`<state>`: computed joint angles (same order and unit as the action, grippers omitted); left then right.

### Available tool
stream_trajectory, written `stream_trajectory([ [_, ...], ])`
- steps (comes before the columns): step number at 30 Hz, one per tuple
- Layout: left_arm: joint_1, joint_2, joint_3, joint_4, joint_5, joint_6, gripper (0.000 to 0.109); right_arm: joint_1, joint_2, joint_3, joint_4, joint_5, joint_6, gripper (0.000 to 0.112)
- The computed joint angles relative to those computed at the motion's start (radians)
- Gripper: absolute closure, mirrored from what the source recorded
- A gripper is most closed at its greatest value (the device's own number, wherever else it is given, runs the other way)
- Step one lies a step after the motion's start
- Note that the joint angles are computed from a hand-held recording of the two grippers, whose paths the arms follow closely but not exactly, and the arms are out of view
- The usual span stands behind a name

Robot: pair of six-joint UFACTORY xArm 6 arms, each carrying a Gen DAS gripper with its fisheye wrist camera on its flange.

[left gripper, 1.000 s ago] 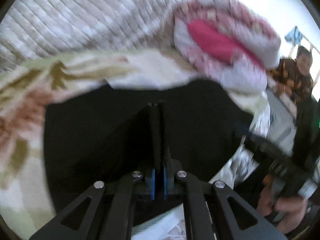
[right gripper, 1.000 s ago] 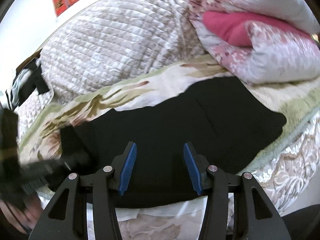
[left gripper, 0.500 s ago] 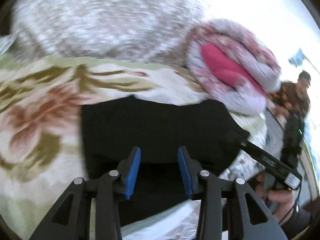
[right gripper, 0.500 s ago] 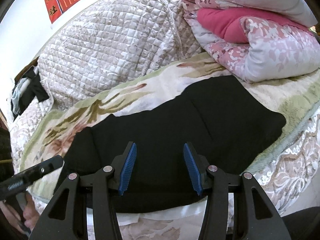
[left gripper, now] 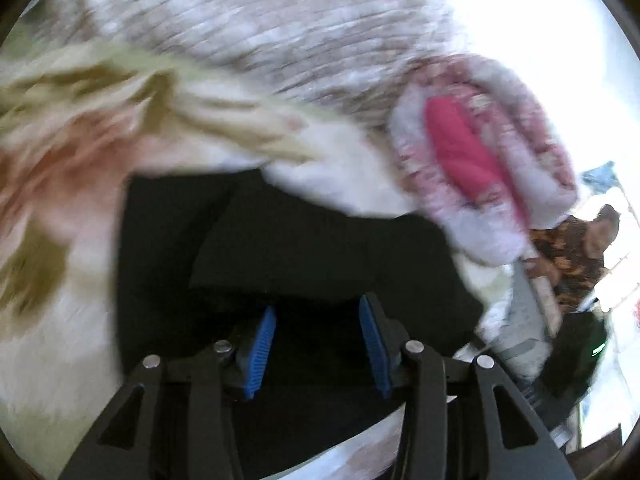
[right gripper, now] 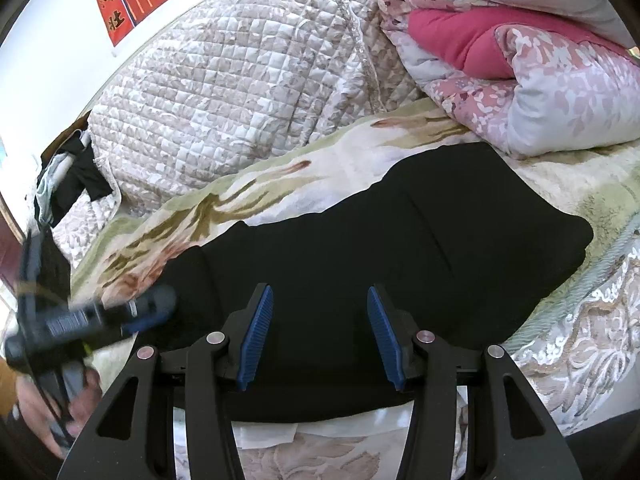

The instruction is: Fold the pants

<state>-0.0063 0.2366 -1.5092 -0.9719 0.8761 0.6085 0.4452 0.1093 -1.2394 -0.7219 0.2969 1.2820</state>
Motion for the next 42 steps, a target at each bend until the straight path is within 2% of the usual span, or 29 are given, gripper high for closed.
stream_trajectory([
  [3,-0.021,-0.031,-0.025,-0.079,0.009,0.122,0.063,-0.006,-0.005,0.005,-0.017,-0.005,0.029,0.063],
  [6,-0.008,-0.067,-0.002,-0.075,-0.021,0.148,0.059,-0.008,-0.006,0.013,0.008,-0.024,0.002,0.063],
  [11,0.045,-0.092,0.069,0.107,-0.135,0.034,0.058,0.01,0.025,0.006,0.203,-0.099,-0.2,0.063],
  [13,0.07,-0.095,0.104,0.166,-0.133,-0.013,0.058,0.024,0.038,-0.012,0.208,-0.111,-0.247,0.063],
  [16,0.105,-0.118,0.163,0.174,-0.126,-0.024,0.058,0.06,0.061,-0.057,0.204,-0.107,-0.358,0.063],
  [18,0.118,-0.138,0.192,0.164,-0.148,-0.021,0.058,0.098,0.089,-0.115,0.172,-0.057,-0.464,0.062],
  [19,0.126,-0.146,0.203,0.151,-0.158,-0.018,0.058,0.127,0.119,-0.173,0.149,0.014,-0.541,0.06],
  [23,0.145,-0.146,0.194,0.122,-0.173,-0.013,0.058,0.189,0.247,-0.345,0.23,0.189,-0.868,0.06],
  [25,0.15,-0.153,0.196,0.103,-0.185,0.001,0.058,0.199,0.312,-0.419,0.282,0.242,-0.967,0.06],
  [27,0.153,-0.161,0.199,0.088,-0.194,0.005,0.058,0.202,0.352,-0.467,0.292,0.282,-1.008,0.061],
  [28,0.157,-0.167,0.204,0.075,-0.198,0.011,0.058,0.199,0.358,-0.468,0.305,0.269,-1.023,0.074],
  [29,0.16,-0.168,0.205,0.067,-0.199,0.014,0.058,0.195,0.367,-0.482,0.309,0.277,-1.012,0.089],
  [30,0.163,-0.17,0.207,0.061,-0.196,0.017,0.058,0.194,0.364,-0.48,0.286,0.282,-0.977,0.112],
  [31,0.169,-0.172,0.209,0.052,-0.19,0.023,0.058,0.185,0.354,-0.465,0.27,0.263,-0.933,0.112],
  [35,0.17,-0.172,0.211,0.051,-0.177,0.031,0.058,0.1,0.296,-0.383,0.39,0.152,-0.747,0.112],
  [39,0.159,-0.174,0.22,0.067,-0.165,0.031,0.058,0.02,0.269,-0.335,0.543,0.157,-0.615,0.111],
  [40,0.153,-0.174,0.223,0.075,-0.164,0.028,0.058,0.005,0.257,-0.316,0.571,0.158,-0.588,0.103],
  [41,0.148,-0.174,0.225,0.083,-0.162,0.026,0.058,-0.007,0.241,-0.293,0.599,0.148,-0.566,0.09],
  [42,0.145,-0.173,0.227,0.092,-0.16,0.023,0.058,-0.013,0.221,-0.259,0.632,0.12,-0.567,0.086],
])
